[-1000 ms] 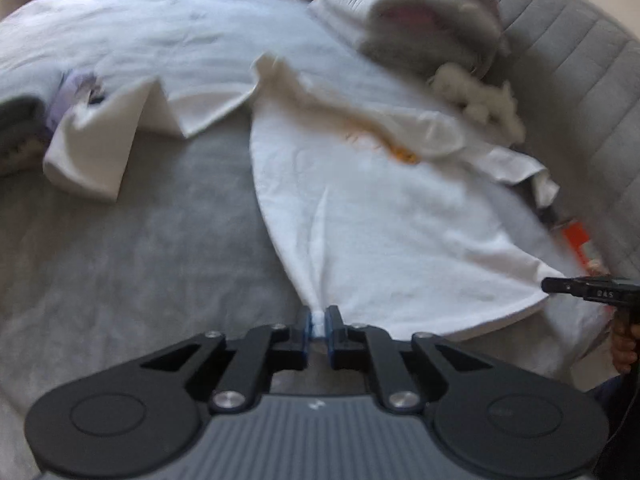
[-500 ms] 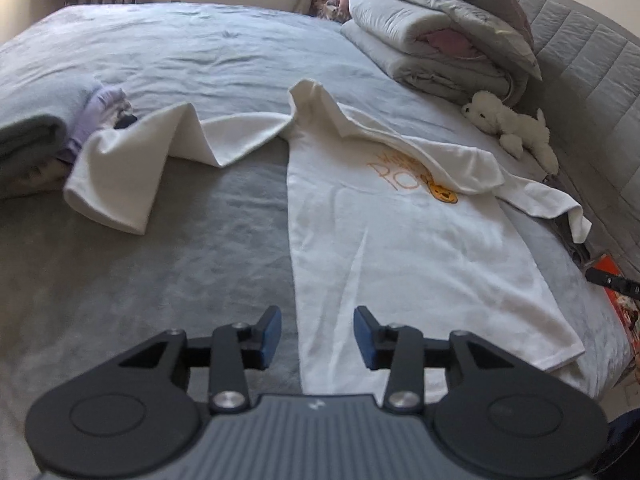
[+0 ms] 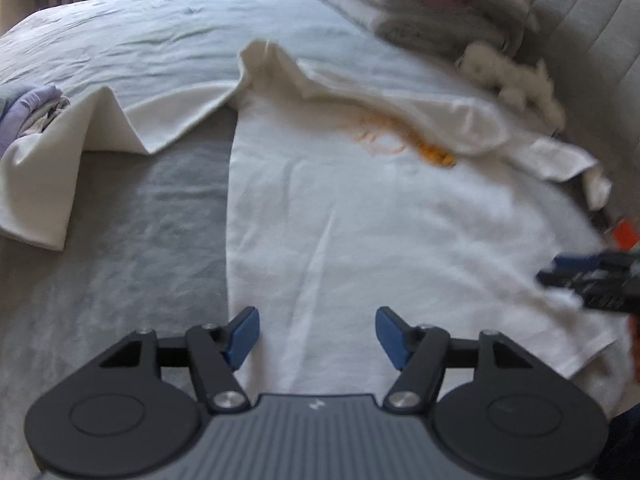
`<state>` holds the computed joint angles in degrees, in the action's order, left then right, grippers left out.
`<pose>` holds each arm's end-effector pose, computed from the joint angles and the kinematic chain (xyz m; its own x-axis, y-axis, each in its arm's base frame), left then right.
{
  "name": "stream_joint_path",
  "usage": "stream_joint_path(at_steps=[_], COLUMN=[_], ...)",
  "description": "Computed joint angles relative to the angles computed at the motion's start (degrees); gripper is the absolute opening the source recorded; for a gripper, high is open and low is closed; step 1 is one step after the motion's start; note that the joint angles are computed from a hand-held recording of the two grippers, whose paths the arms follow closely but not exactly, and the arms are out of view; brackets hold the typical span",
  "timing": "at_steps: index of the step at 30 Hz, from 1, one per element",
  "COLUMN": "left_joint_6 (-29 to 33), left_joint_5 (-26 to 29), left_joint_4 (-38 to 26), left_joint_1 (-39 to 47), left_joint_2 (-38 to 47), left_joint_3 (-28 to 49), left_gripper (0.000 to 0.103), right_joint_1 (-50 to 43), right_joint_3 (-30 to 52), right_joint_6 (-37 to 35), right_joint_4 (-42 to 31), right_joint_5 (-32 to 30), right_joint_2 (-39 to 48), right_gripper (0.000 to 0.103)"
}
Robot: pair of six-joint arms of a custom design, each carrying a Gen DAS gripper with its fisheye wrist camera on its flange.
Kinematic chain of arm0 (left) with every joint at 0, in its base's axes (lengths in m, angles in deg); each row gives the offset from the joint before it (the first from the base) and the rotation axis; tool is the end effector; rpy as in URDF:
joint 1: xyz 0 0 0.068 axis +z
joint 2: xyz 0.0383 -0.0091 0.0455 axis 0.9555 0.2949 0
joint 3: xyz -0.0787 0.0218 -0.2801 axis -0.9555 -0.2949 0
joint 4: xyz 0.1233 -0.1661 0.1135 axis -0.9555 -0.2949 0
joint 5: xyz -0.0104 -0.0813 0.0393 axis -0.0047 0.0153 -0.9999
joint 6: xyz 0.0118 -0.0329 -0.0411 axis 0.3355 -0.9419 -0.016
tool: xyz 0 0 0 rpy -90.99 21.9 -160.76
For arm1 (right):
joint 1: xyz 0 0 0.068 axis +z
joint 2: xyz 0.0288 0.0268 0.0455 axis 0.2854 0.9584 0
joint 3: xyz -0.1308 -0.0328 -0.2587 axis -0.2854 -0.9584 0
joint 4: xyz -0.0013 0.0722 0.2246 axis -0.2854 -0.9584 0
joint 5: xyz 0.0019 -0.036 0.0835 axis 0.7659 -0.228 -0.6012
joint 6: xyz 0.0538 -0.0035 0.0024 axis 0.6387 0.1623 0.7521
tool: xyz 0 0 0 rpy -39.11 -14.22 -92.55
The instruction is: Fold clothes
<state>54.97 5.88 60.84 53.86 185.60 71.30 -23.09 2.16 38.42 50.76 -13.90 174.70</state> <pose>0.1677 -0.0598 0.0744 -0.8299 0.0451 -0.5561 0.1732 0.9683 -0.1799 0.1665 -0.1125 0.0653 -0.7535 -0.1947 -0.6280 -0.2978 0.9526 0.0619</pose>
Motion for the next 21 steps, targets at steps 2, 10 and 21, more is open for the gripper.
stream_joint_path(at_steps=[2, 10, 21], left_joint_6=[0.0, -0.8, -1.3], left_joint_5=[0.5, 2.7, 1.2], left_joint_4=[-1.1, -5.8, -6.2], left_joint_1=[1.1, 5.0, 6.7], left_joint_2=[0.1, -1.8, 4.2], left_joint_3=[1.2, 5.4, 10.7], left_gripper=[0.063, 0.064, 0.065], right_joint_1=[1.5, 6.8, 16.0], right_joint_3=[1.2, 4.1, 3.9], right_joint_6=[3.0, 12.5, 21.1], right_joint_4=[1.3, 7.2, 17.6], right_joint_5=[0.5, 3.1, 8.3], right_joint_2=[1.4, 4.5, 6.6], right_gripper=[0.056, 0.056, 0.056])
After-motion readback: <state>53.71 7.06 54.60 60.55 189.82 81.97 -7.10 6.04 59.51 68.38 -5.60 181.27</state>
